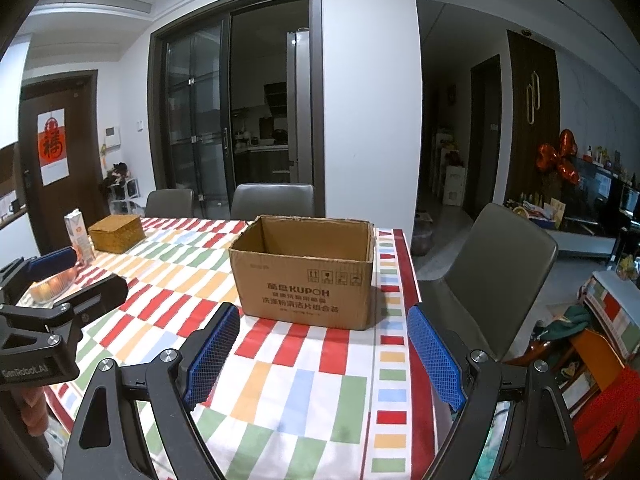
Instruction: Organize snacks
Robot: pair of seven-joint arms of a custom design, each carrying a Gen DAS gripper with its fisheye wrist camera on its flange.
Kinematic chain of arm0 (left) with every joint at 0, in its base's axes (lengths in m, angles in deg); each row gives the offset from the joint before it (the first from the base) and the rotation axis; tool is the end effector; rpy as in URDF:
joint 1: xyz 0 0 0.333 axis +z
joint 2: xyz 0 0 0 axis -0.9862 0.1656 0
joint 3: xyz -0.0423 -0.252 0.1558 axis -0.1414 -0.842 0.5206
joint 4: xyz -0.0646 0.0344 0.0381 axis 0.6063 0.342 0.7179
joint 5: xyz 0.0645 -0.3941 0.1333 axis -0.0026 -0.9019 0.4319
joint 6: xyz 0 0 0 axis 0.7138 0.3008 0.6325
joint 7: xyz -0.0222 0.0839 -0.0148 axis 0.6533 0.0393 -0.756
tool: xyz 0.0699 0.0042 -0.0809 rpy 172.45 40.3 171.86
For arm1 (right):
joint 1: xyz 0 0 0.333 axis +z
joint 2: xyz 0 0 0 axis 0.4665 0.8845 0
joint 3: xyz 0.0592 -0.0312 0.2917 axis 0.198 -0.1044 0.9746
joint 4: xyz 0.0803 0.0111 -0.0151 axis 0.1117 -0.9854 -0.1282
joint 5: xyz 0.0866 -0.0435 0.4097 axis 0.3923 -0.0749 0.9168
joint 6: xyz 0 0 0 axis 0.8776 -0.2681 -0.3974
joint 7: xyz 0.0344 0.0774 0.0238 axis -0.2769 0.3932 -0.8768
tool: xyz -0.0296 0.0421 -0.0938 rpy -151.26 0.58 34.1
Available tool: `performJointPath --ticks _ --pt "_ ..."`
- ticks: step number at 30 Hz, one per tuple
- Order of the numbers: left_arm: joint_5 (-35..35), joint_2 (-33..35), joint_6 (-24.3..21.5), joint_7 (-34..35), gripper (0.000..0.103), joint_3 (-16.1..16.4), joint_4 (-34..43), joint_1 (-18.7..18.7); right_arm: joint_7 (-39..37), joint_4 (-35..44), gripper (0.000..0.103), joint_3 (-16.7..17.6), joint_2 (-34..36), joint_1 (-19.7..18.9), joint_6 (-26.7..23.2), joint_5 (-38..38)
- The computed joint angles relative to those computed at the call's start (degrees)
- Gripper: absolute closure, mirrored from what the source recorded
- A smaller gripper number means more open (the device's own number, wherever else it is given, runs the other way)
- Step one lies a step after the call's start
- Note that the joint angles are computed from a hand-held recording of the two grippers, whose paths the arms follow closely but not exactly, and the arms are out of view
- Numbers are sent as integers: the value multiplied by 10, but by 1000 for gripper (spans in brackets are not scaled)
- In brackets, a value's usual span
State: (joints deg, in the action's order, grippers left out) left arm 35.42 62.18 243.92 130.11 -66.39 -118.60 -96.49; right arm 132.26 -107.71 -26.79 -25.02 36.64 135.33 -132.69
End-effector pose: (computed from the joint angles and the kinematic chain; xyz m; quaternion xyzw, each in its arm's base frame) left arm 0.5705 -0.3053 0.5707 -0.4600 0.7140 -0.4367 0.2966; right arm 0.5335 0.2018 0.5688 -0.5474 0.6397 -0.4135 0.3466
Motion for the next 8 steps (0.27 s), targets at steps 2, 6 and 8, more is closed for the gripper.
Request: performJointPath --ticks 2,6,8 --pt "-11 2 -1 8 0 -2 1 1 -1 1 17 0 1 0 -1 2" --pt "-19 5 -5 14 0 -1 4 -1 -3 1 17 -1 3 1 0 4" --pt "-23 7 -9 16 0 -1 6 -2 -1 1 17 -1 4 1 -1 2"
